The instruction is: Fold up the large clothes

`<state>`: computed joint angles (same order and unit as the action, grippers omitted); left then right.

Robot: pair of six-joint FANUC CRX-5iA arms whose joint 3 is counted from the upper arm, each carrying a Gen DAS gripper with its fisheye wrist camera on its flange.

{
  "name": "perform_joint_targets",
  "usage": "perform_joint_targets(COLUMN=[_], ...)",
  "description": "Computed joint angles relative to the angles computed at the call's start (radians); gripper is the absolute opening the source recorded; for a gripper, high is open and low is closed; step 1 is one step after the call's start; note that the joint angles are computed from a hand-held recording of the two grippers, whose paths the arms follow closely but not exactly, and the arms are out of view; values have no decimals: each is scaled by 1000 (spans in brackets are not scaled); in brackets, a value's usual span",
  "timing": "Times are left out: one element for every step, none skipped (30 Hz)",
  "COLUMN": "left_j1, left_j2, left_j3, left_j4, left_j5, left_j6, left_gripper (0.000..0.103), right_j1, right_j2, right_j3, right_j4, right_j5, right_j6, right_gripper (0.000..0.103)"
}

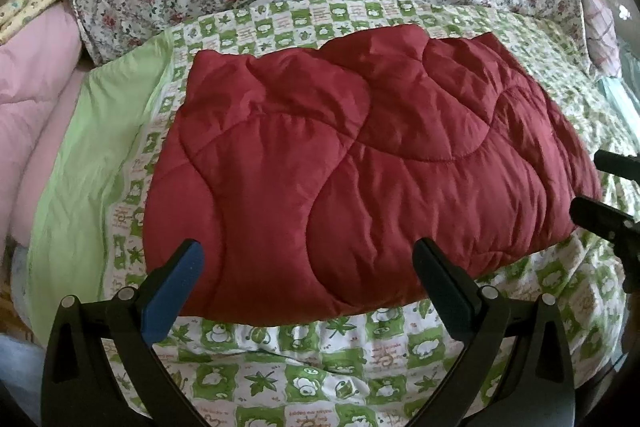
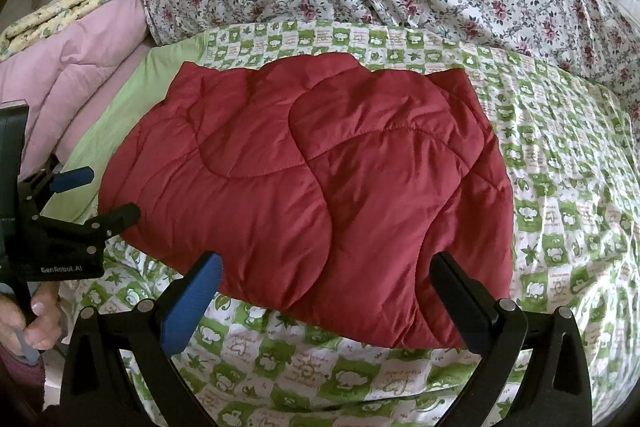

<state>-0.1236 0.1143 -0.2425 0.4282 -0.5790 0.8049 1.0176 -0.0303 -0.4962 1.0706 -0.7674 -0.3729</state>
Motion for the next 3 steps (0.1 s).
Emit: perform_joint_targets(left_j1=[2,2,4], left_j2=[-1,-2,-3], left_j3=[-1,-4,-10], left_j4=[2,11,30], left_j5=[-2,-3,-4], left_j6=[1,-5,-23], left_gripper=[103,103,103], right_j1=[0,-2,-4], right_j2=[0,0,0], right_j3=[0,-1,0], right_j4=[3,7,12], right_j5=[1,4,9], right_j6=[-3,-6,-8], right_gripper=[103,103,103])
